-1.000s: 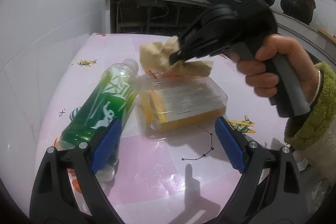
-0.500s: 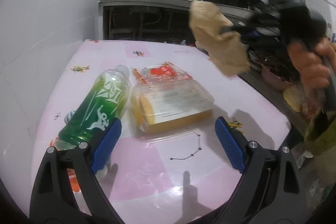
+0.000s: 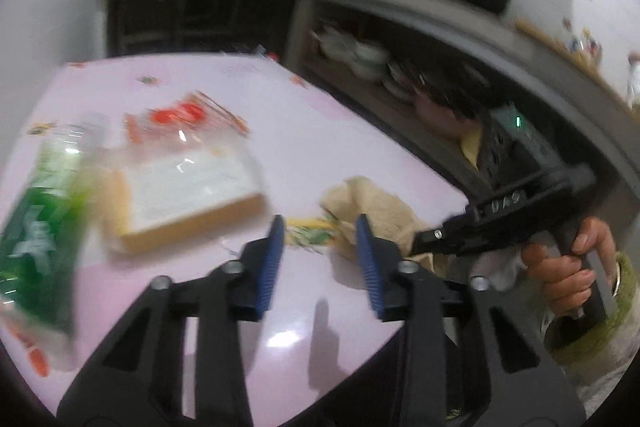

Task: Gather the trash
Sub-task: 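Grasp the crumpled brown paper with the right gripper and lift it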

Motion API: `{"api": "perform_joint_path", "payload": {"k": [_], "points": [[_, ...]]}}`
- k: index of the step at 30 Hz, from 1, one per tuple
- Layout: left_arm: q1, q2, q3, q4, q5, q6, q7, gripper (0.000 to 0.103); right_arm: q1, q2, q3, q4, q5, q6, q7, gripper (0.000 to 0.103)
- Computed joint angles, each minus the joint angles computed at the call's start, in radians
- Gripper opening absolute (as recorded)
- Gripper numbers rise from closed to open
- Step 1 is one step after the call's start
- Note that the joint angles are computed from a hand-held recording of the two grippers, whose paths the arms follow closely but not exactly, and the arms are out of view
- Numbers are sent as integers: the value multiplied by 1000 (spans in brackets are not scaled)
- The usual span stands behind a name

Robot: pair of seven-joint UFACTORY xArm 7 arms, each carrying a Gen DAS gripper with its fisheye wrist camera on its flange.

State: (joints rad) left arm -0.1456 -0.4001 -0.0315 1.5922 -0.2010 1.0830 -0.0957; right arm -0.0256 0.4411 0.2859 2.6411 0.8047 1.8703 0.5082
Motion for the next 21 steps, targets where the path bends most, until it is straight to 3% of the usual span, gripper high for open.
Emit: {"api": "perform_joint_path", "payload": {"k": [5, 11, 13, 16, 21], "points": [[-30, 60, -36, 12, 11, 28, 34, 16, -47, -132, -45, -244, 75, -69, -75, 7], [-50, 96, -68, 27, 45, 50, 52, 15, -61, -172, -94, -342, 162, -85, -99, 8], [-54, 100, -75, 26, 59, 55, 57, 14, -60, -182, -104, -371, 186, -100, -108, 14], [-59, 109, -80, 37, 76, 60, 67, 14, -67, -181, -119, -353, 200, -101, -129, 34], [-60, 113, -86, 46, 97, 64, 73, 14, -86, -88, -109, -116, 159, -61, -116, 46]]}}
